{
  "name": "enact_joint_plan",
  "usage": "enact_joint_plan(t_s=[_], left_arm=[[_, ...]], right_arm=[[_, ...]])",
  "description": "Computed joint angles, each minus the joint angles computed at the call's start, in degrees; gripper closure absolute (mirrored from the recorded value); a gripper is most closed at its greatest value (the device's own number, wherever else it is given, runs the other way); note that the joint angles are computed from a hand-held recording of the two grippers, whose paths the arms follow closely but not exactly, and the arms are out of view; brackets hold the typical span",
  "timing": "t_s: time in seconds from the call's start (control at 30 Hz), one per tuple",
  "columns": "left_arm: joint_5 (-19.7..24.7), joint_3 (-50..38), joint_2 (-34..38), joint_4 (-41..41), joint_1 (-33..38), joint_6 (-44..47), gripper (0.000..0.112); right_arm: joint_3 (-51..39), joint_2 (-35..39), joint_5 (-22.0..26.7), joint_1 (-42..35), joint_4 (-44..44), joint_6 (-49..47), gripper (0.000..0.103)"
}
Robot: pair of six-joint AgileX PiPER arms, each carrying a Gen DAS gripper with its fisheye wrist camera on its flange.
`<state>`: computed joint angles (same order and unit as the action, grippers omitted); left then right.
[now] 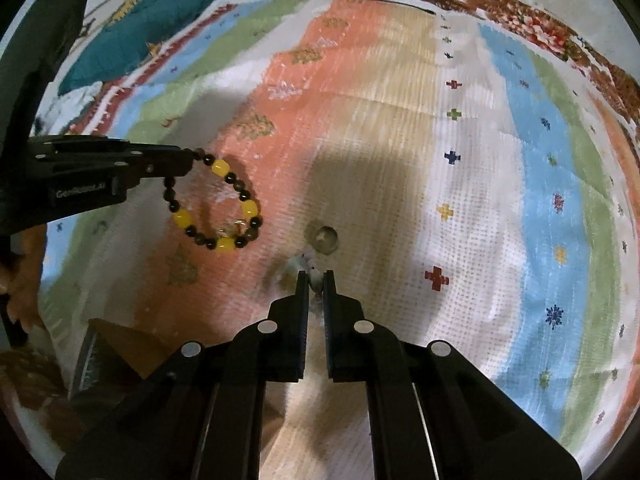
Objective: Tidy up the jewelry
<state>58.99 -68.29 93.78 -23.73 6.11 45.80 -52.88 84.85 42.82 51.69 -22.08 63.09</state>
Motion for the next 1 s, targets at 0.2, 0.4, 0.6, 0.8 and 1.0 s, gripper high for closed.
enact_joint_plan(t_s=[0.2, 0.4, 0.6, 0.8, 1.0], left_arm=[[2.1, -0.1, -2.6, -2.6, 0.8, 2.1, 0.101], [3.0, 1.4, -5.8, -3.5, 1.7, 3.5, 0.101], [4.2, 2.4, -7.5, -4.3, 2.2, 4.6, 0.101], [5.1, 3.4, -9.5, -5.3, 3.0, 5.9, 0.101], [5.4, 4.4, -11.1, -6.0, 3.9, 7.2, 0.101]], right_arm=[[0.1, -2.1, 0.6, 2.5, -3.1, 4.4, 0.095], [1.1, -4.5, 1.6, 4.8, -6.4, 9.4, 0.095], [0.9, -4.3, 2.4, 7.0, -8.8, 13.1, 0.095], [0.2, -4.1, 5.8, 9.2, -11.1, 16.4, 0.095], [-0.3, -5.0, 9.4, 11.6, -14.7, 20.3, 0.095]])
